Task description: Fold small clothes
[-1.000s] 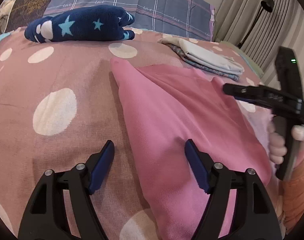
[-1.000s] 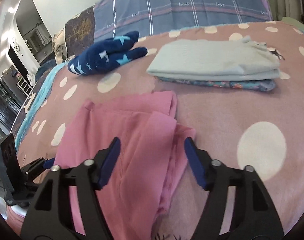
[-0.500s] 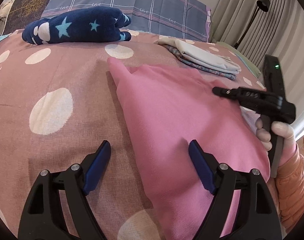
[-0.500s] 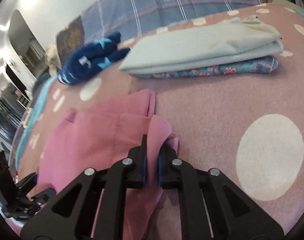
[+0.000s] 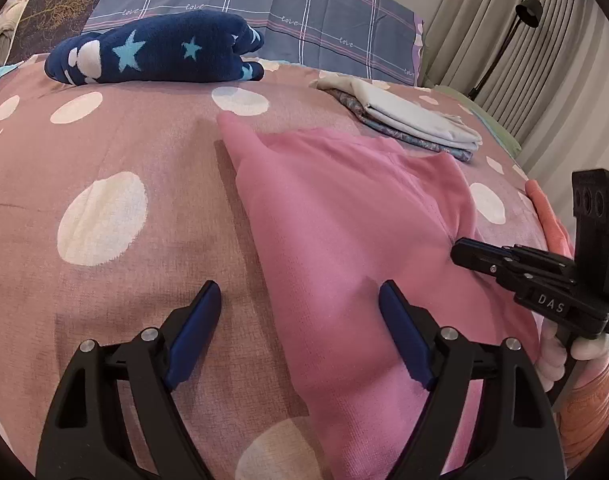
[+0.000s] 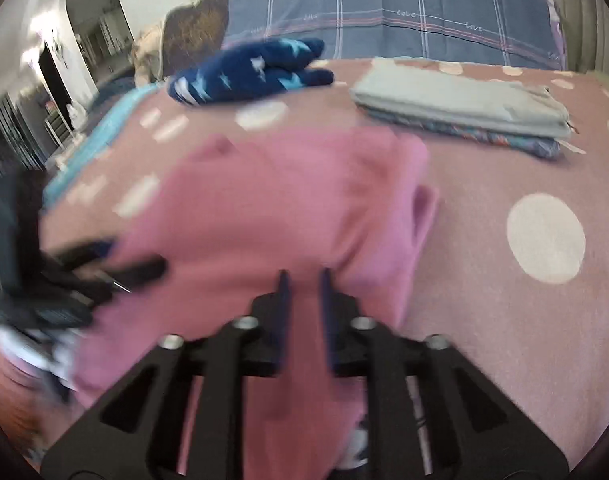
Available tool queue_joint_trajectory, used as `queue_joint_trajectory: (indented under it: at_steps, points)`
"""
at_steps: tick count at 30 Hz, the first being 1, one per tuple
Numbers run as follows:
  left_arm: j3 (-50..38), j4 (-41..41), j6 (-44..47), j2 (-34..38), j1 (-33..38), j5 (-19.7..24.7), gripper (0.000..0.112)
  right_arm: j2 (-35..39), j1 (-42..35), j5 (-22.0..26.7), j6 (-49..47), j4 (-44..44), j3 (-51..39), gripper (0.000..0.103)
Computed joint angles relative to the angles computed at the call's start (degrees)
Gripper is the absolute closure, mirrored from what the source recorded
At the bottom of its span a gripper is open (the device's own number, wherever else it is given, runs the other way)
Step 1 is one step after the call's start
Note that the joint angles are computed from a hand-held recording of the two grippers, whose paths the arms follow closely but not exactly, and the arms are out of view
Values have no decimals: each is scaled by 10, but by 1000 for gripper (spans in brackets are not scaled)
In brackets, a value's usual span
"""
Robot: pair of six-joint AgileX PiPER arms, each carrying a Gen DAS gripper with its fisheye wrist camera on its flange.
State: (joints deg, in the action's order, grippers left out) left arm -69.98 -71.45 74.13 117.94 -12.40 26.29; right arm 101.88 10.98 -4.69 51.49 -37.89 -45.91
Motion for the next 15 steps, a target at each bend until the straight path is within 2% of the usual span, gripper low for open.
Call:
queue_joint_trajectory:
  at_steps: [1,4,5,6,8,9,10,11,12,13,14,15]
  points:
    - [2,1,0,-2,-2,-6,30,-5,-11,-29,-34,49,18,98]
    - [19,-6,3,-17,-5,-26,30,-60,-4,-28,-45,84,54,93]
    - [31,-8,2,-26,-4,-28,30,-97,10,-44,-78,108,85,93]
    - [49,-8,-2,-41,2,-18,30,-112,25,-56,-89,117,102,93]
    - [94,-13,35,-71,20,35,30,-153,63,-82,-123,145,154,90]
    - [111,-3,49,-80,21,46,30,-167,88,-76,-171,193,173,80]
    - [137,3,75,-94,16,40,30,-164,109,-48,-228,250,173,70]
    - [169,-14,118,-110,7,17,30,-139,120,-37,-286,305,176,68]
    - [205,-39,169,-132,-6,-15,30,-117,124,-49,-343,362,185,68]
    - [221,-59,196,-141,-12,-28,30,-118,132,-84,-387,420,208,68]
    - [227,-63,200,-145,-15,-33,30,-119,140,-96,-407,455,214,68]
    - [232,-57,193,-150,-19,-40,30,-129,140,-86,-405,469,213,67]
